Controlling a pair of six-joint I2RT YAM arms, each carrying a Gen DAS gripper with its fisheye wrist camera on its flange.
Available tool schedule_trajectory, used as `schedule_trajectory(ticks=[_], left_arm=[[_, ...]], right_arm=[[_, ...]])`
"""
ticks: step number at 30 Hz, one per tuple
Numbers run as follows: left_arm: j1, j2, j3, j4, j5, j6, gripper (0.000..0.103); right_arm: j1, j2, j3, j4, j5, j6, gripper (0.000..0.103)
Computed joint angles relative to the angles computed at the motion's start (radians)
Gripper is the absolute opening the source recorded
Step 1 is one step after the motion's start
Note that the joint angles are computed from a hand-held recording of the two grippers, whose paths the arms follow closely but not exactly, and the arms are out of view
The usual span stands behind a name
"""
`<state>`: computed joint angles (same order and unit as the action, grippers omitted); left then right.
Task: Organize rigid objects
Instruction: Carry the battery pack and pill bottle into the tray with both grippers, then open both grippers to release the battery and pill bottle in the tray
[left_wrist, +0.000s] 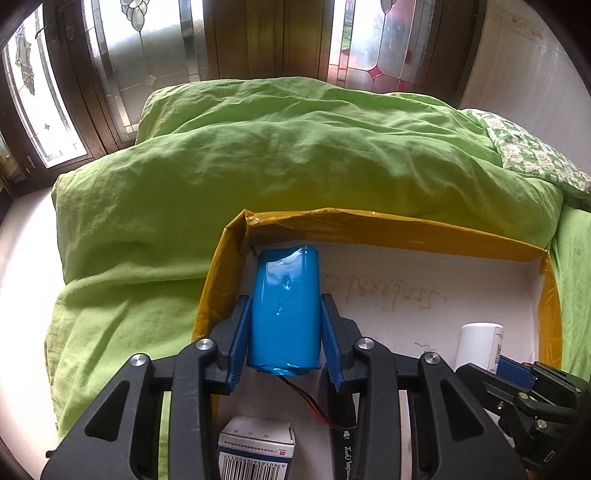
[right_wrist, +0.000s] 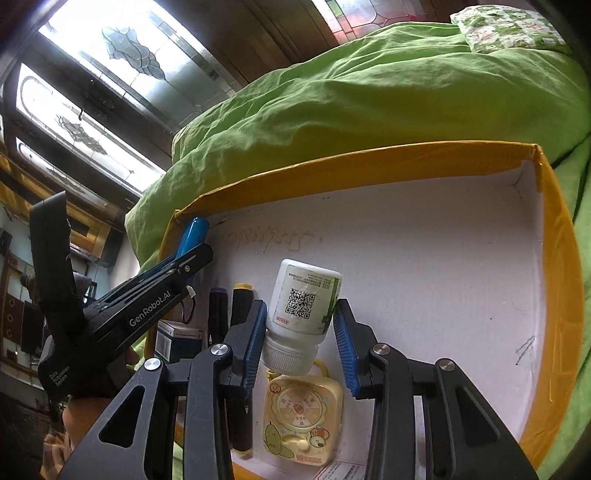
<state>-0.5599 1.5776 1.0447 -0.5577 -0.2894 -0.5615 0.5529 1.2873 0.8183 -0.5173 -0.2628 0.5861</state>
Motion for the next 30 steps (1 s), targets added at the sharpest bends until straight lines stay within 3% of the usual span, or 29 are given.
schedule_trajectory(ticks=[13, 14, 16, 20, 23, 26, 30], left_arm=[[-0.011, -0.05, -0.033, 0.038, -0.02, -0.011, 0.036], [-0.013, -0.066, -0.032, 0.028, -0.024, -0.012, 0.037], [-0.027, -0.11, -0.034, 0.0, -0.04, -0.018, 0.052], [-0.097, -0.272, -0.089, -0.059, -0.089, -0.076, 0.062], [-0.204, -0.428, -0.157, -0.132, -0.146, -0.192, 0.072], [-0.396, -0.548, -0.209, -0.255, -0.261, -0.391, 0.073], [-0.785, -0.558, -0.253, -0.494, -0.42, -0.844, 0.077]], right_arm=[[0.038, -0.02, -0.025, 0.027, 0.047, -0.011, 0.036], [0.041, -0.031, -0.027, 0.028, 0.052, -0.003, 0.042], [0.034, -0.078, -0.039, 0.021, 0.057, 0.011, 0.047], [0.01, -0.191, -0.048, -0.048, 0.047, 0.023, 0.054], [-0.012, -0.291, -0.06, -0.121, 0.03, 0.027, 0.061], [-0.014, -0.397, -0.079, -0.196, 0.022, 0.023, 0.069], [-0.012, -0.575, -0.117, -0.348, 0.024, 0.045, 0.073]])
